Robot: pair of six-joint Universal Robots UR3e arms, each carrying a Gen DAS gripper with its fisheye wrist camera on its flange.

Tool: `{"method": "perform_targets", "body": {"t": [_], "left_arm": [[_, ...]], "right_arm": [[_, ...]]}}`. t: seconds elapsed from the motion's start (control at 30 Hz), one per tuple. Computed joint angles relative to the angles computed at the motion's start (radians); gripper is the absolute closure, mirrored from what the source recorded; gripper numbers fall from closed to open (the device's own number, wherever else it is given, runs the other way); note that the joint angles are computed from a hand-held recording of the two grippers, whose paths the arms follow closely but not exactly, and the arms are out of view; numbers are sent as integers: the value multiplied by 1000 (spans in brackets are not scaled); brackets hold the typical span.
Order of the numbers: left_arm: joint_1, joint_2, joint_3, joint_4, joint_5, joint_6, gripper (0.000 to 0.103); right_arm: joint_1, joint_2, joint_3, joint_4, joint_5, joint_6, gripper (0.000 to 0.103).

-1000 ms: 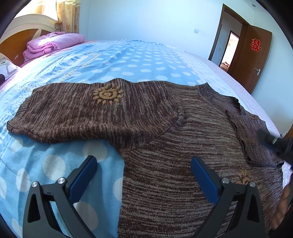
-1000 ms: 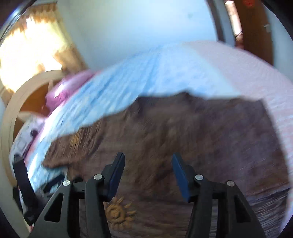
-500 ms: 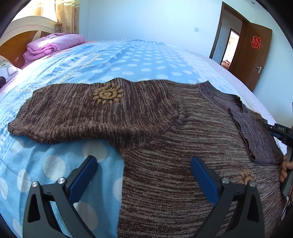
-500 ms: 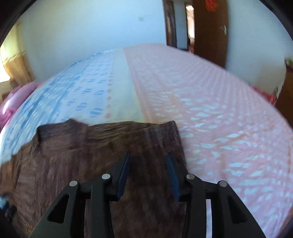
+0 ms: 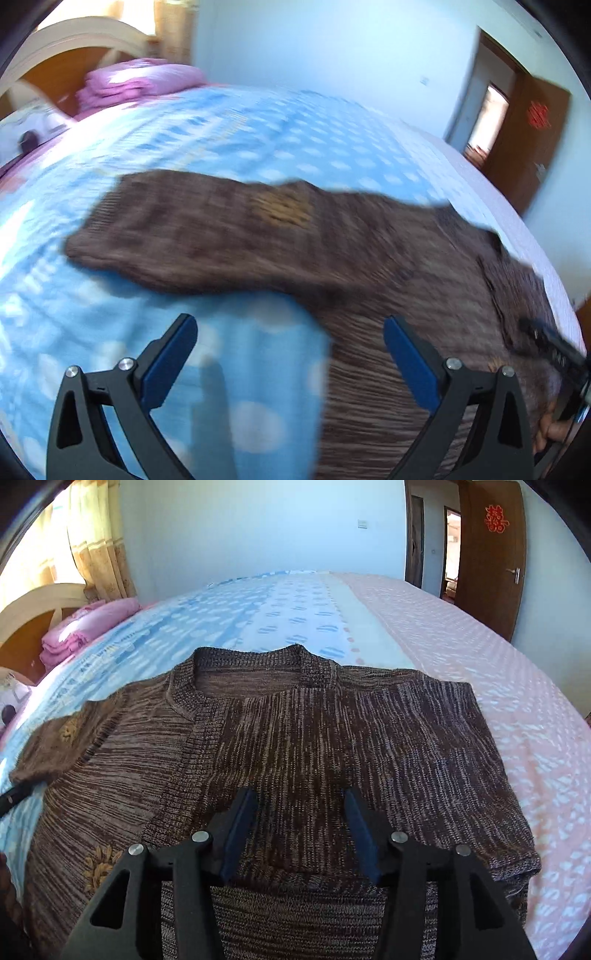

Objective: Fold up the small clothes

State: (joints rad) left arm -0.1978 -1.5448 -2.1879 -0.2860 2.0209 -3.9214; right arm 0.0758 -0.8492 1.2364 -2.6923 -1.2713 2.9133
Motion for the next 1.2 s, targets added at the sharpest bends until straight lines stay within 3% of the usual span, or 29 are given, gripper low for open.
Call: {"method": "perform_targets", "body": {"t": [0.07, 0.23, 0.33, 0.37, 0.47, 0.6, 0.7, 0.73, 0.77, 0.83, 0.93, 1.03, 1.1, 1.2], "left_arm": [[112, 169, -126, 2, -28, -20, 0], [570, 546, -303, -146, -305, 88, 5], [777, 570, -332, -182, -491, 180, 21], [805, 539, -333, -166, -520, 190, 21], [729, 412, -332, -3, -432, 122, 21], [681, 362, -326, 49, -377, 82, 31], [688, 360, -347, 88, -382, 90, 65], [720, 377, -369, 99, -420, 99, 87], [768, 405, -394, 99, -479, 111, 89], [785, 411, -394, 95, -497, 115, 90], [682, 359, -314, 96, -406, 110, 91], [486, 250, -158, 116, -274, 105, 91], [306, 133, 7, 123, -157, 128, 91], [97, -37, 247, 103, -69, 184, 91]], "right_arm": [[5, -13, 21, -11, -2, 6, 50], [21, -3, 4, -7, -16, 1, 46], [13, -15, 23, -14, -4, 1, 45], [9, -15, 25, -15, 4, 3, 45], [-2, -17, 32, -17, 27, 6, 45], [-7, -18, 35, -19, 40, 10, 45], [-11, -19, 39, -24, 48, 13, 45], [-12, -19, 40, -26, 51, 14, 45], [-13, -18, 42, -28, 54, 16, 45], [-17, -18, 44, -30, 63, 18, 45], [-22, -18, 46, -33, 75, 23, 45], [-26, -17, 51, -40, 84, 28, 45], [-28, -17, 53, -42, 90, 30, 45], [-33, -18, 56, -44, 101, 35, 45]]}}
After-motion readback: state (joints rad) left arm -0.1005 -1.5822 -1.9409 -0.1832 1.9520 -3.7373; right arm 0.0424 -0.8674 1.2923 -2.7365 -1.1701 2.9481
